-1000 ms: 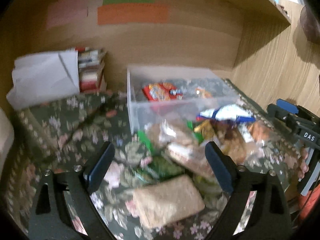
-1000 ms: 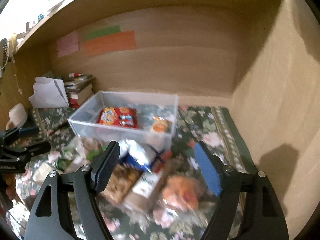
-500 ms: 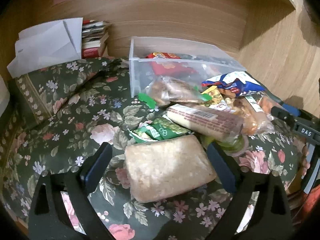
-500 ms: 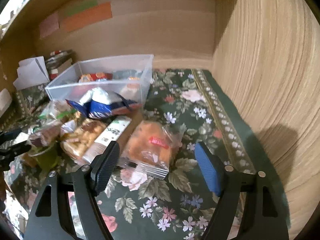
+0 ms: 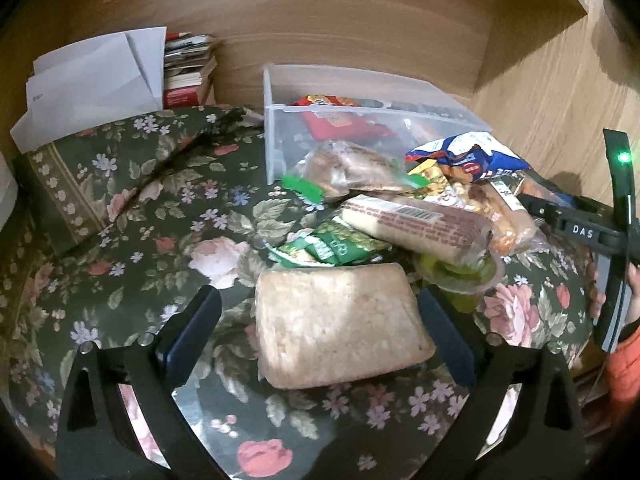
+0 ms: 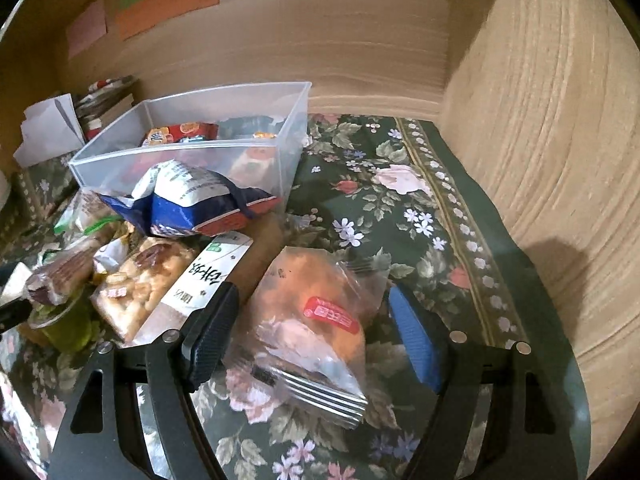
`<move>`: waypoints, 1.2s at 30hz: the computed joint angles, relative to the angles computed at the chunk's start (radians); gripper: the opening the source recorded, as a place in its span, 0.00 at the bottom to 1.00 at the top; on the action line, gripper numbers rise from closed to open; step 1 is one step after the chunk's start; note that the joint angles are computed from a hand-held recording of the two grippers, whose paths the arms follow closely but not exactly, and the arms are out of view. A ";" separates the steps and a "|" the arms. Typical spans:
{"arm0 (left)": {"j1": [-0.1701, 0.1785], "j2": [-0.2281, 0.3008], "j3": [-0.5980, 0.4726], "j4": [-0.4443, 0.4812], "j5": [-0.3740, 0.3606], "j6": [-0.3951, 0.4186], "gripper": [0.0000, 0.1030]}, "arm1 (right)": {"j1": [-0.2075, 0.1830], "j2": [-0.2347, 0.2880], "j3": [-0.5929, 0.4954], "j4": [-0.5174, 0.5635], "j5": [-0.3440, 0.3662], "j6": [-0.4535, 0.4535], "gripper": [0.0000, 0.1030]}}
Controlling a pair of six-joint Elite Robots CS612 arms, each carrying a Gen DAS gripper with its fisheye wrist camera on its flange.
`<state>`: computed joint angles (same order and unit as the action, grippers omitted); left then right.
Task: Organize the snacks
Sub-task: 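Grasp the beige bread pack with the left gripper while the right grasps the orange bun pack, then lower the bread pack and bun pack into the clear box and open both grippers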
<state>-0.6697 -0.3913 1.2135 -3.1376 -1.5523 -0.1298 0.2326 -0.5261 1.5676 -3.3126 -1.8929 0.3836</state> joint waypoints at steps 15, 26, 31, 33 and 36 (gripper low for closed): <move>-0.008 0.038 -0.058 0.049 0.026 0.004 0.89 | -0.015 0.003 0.012 -0.028 0.042 0.012 0.53; -0.001 0.013 -0.011 -0.058 0.028 -0.016 0.80 | -0.004 -0.007 0.048 -0.138 -0.013 0.015 0.51; 0.003 -0.006 -0.002 -0.112 0.047 -0.014 0.80 | 0.001 -0.018 0.059 -0.206 -0.036 -0.004 0.51; 0.003 -0.009 -0.010 -0.129 0.054 -0.015 0.80 | 0.004 -0.022 0.055 -0.234 -0.048 -0.018 0.51; 0.006 -0.010 -0.028 -0.140 0.051 -0.019 0.80 | 0.008 -0.024 0.043 -0.268 -0.051 -0.036 0.51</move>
<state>-0.6635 -0.4016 1.1857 -3.2774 -1.5015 -0.1491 0.2402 -0.5505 1.6103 -3.5809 -1.9438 0.3479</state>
